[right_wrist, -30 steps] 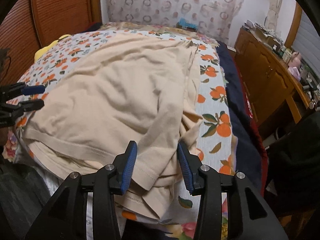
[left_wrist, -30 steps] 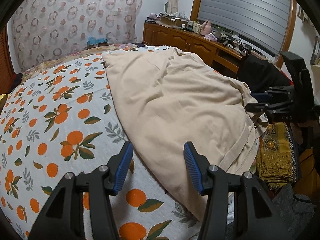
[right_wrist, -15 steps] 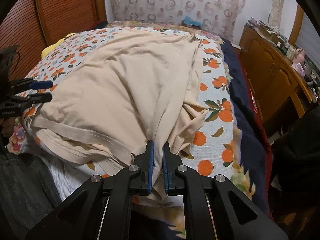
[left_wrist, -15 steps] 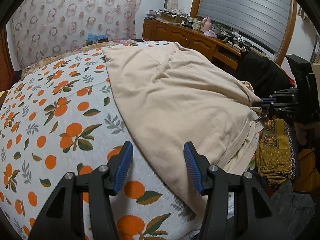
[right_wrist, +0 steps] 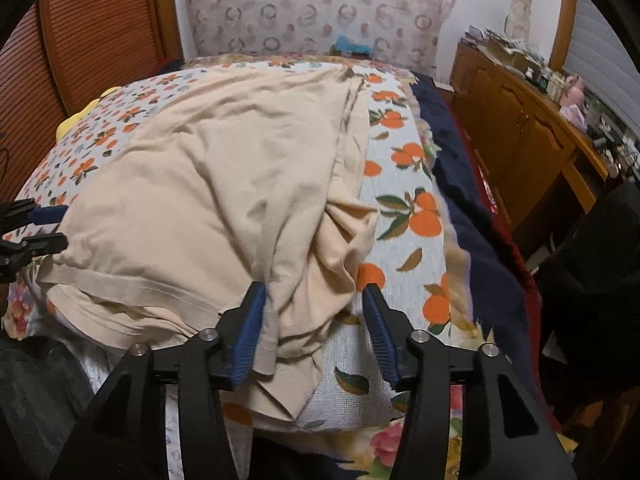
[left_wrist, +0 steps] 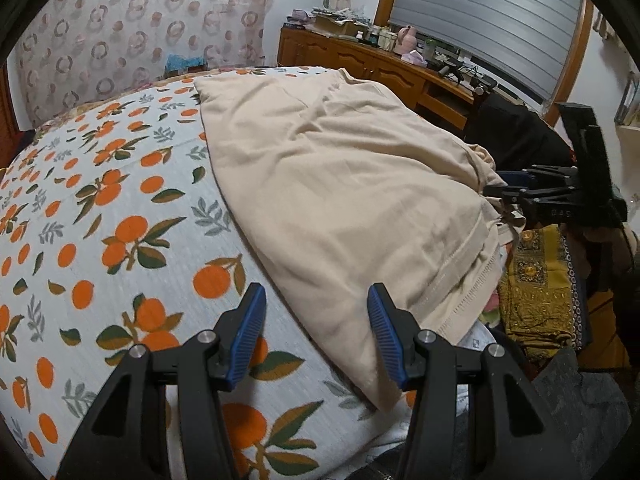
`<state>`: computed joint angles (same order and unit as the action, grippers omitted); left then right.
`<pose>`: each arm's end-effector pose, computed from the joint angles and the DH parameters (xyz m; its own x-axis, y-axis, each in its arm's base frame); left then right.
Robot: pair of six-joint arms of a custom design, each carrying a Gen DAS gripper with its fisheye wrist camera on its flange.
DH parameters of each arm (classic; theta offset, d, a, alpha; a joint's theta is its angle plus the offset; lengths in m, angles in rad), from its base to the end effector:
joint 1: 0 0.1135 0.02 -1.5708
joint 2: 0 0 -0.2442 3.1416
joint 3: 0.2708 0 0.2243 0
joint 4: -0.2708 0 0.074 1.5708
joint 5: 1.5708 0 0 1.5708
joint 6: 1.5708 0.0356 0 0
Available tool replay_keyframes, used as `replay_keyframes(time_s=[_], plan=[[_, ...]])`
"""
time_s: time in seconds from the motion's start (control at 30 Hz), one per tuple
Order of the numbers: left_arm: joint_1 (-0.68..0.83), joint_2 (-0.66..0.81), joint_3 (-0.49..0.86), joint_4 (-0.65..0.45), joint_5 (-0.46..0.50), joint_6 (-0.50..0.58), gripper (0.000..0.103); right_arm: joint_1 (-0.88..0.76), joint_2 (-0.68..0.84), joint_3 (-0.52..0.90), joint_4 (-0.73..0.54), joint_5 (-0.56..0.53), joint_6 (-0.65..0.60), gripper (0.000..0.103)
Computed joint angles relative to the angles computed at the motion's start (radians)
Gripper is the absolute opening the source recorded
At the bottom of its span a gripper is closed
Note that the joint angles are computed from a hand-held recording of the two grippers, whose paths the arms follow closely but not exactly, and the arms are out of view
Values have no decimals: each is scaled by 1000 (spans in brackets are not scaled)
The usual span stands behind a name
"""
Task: Fold small clothes
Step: 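Grasp the shirt with the left tool while the right tool grasps it too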
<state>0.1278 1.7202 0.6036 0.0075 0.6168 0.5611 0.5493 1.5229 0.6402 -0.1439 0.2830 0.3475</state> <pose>0.2516 0.0116 0.0948 -0.6712 0.3514 -0.6527 0.6009 0.7735 -0.2014 0.2166 0.1210 0.1360 -0.8148 -0.1154 -0.5681 -0.1069 0.9931 -0.0483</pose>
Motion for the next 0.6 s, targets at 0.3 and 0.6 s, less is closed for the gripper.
replay_keyframes(time_s=[0.3, 0.6], plan=[[27, 17, 33, -118, 90, 71, 28, -36, -23, -40, 38, -101, 31, 53], [20, 21, 78, -193, 123, 112, 2, 11, -45, -69, 124, -134, -3, 10]])
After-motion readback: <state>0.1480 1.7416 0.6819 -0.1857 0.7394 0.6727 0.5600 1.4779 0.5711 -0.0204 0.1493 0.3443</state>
